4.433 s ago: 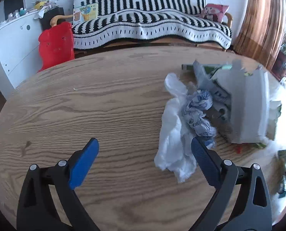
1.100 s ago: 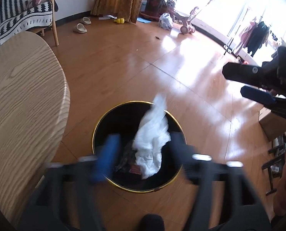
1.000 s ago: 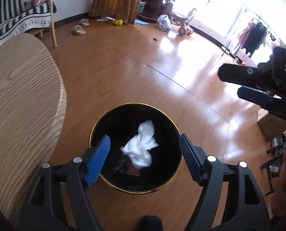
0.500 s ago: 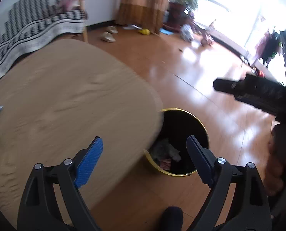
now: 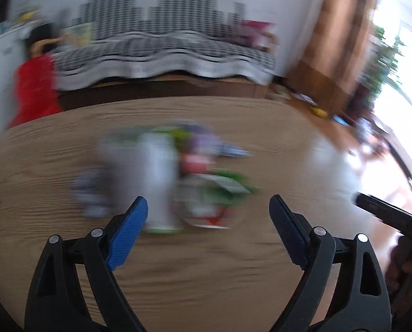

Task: Collect trash
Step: 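Grasp crumpled blue-white wrapper with left tool while right tool grasps white tissue box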

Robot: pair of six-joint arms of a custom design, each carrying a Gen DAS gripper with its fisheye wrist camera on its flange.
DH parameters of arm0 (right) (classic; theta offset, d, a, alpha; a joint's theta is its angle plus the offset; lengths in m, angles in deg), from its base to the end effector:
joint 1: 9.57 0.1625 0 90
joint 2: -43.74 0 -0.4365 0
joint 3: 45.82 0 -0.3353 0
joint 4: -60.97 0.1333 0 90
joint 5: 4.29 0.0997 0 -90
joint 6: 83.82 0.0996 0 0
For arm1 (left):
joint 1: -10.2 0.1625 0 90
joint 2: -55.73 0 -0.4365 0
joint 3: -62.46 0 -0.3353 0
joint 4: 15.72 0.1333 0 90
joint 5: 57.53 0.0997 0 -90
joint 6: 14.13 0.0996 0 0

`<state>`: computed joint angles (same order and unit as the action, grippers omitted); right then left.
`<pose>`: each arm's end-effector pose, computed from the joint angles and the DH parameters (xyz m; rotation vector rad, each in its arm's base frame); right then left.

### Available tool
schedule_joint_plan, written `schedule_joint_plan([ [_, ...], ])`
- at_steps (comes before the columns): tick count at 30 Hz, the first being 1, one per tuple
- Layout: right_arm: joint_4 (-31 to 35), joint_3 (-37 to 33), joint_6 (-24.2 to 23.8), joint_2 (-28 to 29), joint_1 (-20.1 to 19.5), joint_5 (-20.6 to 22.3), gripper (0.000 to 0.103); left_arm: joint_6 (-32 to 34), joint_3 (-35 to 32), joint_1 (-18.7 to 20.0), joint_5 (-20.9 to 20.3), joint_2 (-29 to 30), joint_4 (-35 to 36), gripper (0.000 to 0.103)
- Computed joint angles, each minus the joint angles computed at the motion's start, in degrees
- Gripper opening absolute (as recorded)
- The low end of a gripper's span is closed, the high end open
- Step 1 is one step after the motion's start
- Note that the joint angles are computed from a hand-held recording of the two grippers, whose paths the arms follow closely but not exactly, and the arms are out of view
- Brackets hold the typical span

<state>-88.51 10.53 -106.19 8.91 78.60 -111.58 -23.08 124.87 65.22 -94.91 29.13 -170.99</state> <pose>0.0779 -0.8102 0.2752 0.3303 -2.5870 0.7929 -0.2724 -0.7599 0.1581 0.2254 2.2955 -0.9807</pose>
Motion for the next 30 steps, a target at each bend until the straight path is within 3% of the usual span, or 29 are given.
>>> schedule_joint_plan([
  [3, 1.9, -2.0, -1.2, 3.5, 2.3, 0.9, 0.076, -2.5, 5.5, 2.8, 5.5, -4.8, -1.2, 0.087],
  [5, 4.0, -4.5, -1.8, 6.3, 3.8, 1.2, 0.076, -4.3, 5.7, 4.6, 6.5, -5.9, 0.0, 0.087],
  [10, 7.0, -8.8, -3.1, 11.2, 6.4, 1.6, 0.076, -3.7, 4.5, 8.3, 4.9, -6.5, -0.7, 0.087],
  [14, 8.8, -12.4, -3.3, 14.4, 7.8, 2.0, 0.076, 0.0, -3.7, 10.5, 2.0, -2.4, 1.1, 0.087],
  [20, 13.3, -20.1, -2.2, 18.8, 9.3, 2.8, 0.076, -2.2, -9.3, 12.0, 1.9, 0.9, 7.0, 0.086],
  [22, 15.0, -23.5, -2.0, 20.6, 9.9, 3.2, 0.076, -2.1, -8.4, 12.5, 0.2, 0.6, 6.2, 0.078],
  [24, 16.8, -27.0, -1.9, 22.6, 10.7, 3.7, 0.076, -2.0, -7.3, 12.7, -2.0, -0.2, 5.5, 0.042],
  [25, 17.6, -28.2, -1.9, 23.3, 10.9, 4.0, 0.076, -1.7, -6.8, 12.2, -1.6, -0.8, 5.8, 0.038],
  [27, 19.5, -31.7, -2.5, 25.4, 11.6, 4.2, 0.076, -0.3, -5.3, 11.5, -0.2, -1.4, 3.7, 0.021],
  [30, 22.4, -38.8, -3.6, 29.8, 12.7, 2.7, 0.076, 0.2, -2.8, 10.9, 0.1, -3.1, 0.6, 0.021],
])
